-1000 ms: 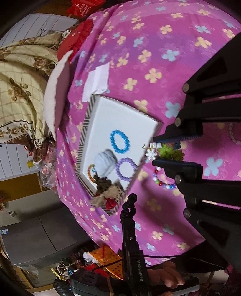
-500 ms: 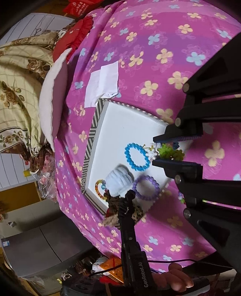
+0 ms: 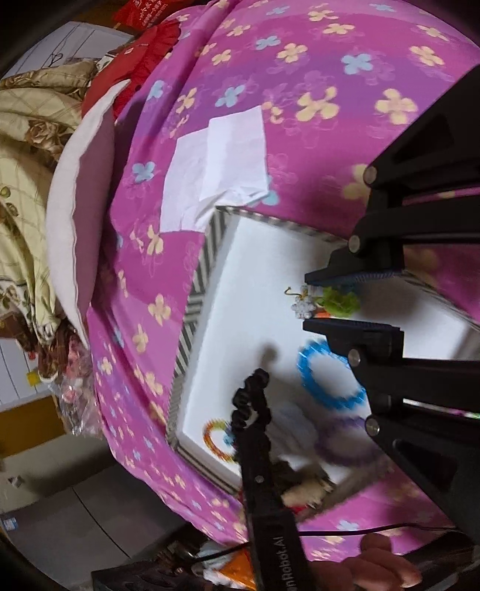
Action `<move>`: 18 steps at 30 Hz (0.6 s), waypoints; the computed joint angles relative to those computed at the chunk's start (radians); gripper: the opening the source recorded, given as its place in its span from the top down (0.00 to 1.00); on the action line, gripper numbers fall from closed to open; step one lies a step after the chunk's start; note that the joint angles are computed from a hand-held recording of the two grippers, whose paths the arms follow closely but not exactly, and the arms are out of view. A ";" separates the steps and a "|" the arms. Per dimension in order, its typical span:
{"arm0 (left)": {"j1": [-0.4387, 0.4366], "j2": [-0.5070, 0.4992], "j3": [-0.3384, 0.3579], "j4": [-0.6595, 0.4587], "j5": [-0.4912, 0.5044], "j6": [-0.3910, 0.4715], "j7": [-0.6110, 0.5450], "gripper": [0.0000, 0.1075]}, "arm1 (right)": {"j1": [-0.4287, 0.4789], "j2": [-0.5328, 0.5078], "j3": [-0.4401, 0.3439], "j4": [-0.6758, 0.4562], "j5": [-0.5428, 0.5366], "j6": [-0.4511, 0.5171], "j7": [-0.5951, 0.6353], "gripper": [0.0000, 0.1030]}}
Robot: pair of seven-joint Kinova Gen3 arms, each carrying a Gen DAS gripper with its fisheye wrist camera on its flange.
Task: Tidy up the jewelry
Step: 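Carry the scrunchie and flower bracelet into the tray and release both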
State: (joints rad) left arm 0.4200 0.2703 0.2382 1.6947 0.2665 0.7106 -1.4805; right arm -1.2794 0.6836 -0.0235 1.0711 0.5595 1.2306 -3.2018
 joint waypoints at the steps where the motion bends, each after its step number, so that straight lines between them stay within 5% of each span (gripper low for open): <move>1: 0.014 0.020 -0.010 -0.019 -0.021 0.002 0.025 0.74 | 0.007 0.001 0.005 0.007 0.002 -0.009 -0.007 0.83; 6: 0.037 0.070 -0.038 -0.062 -0.083 0.008 0.108 0.74 | 0.042 -0.011 0.015 0.070 0.015 -0.079 -0.052 0.82; 10: 0.034 0.082 -0.051 -0.058 -0.111 -0.001 0.151 0.73 | 0.047 -0.025 0.023 0.110 0.026 -0.101 -0.095 0.71; 18: -0.015 0.061 -0.023 -0.017 -0.074 -0.010 0.104 0.53 | 0.007 -0.078 0.000 0.159 0.076 -0.107 -0.184 0.48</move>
State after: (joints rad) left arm 0.4050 0.3316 0.2148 1.6780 0.1923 0.7003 -1.3769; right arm -1.2728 0.6060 -0.0230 1.2301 0.6351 1.1241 -3.3862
